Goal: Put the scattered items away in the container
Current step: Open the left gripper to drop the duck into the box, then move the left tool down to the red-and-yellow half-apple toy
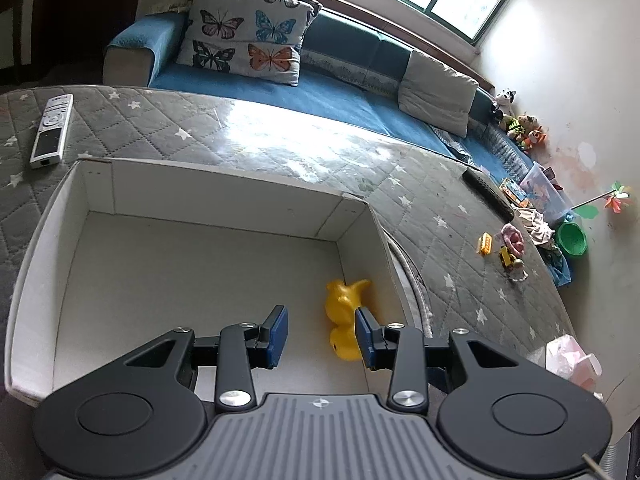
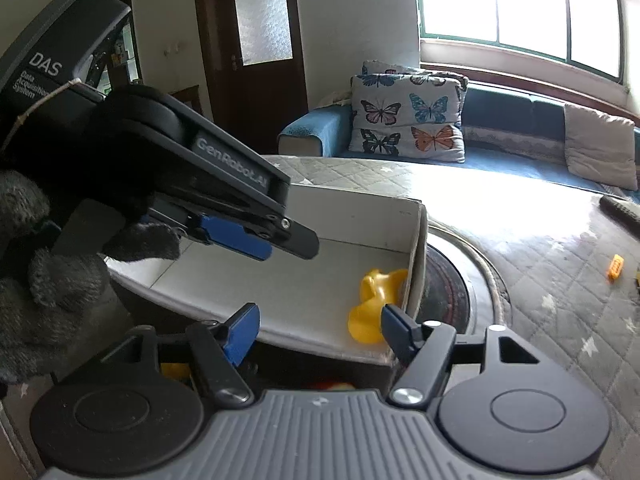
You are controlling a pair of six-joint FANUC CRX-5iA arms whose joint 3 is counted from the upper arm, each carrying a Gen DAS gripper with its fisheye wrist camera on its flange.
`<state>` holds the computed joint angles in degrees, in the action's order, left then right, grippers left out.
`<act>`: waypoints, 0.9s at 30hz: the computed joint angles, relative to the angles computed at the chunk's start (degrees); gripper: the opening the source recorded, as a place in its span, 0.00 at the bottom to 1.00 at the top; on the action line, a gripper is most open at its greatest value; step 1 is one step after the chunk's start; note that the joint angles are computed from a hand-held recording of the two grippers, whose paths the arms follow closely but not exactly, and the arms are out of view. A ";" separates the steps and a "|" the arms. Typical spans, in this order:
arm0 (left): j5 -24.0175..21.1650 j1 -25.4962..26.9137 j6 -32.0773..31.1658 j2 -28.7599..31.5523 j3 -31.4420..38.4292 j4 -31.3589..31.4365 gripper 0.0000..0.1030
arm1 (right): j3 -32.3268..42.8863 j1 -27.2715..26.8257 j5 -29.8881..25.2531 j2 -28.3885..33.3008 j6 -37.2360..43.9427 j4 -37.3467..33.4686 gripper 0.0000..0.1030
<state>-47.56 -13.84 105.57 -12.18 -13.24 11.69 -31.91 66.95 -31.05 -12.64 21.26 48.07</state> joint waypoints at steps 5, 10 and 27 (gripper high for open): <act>-0.15 -1.46 2.23 -2.45 -1.44 -1.74 0.38 | -2.33 2.16 -1.53 -2.52 -3.38 1.45 0.68; -0.62 -3.15 5.06 -4.78 -2.77 -3.88 0.38 | -4.06 4.26 -3.26 -4.43 -5.08 1.24 0.68; -2.24 -8.48 13.15 -8.67 -5.87 -8.34 0.38 | -9.85 11.68 -9.32 -9.65 -13.96 1.20 0.68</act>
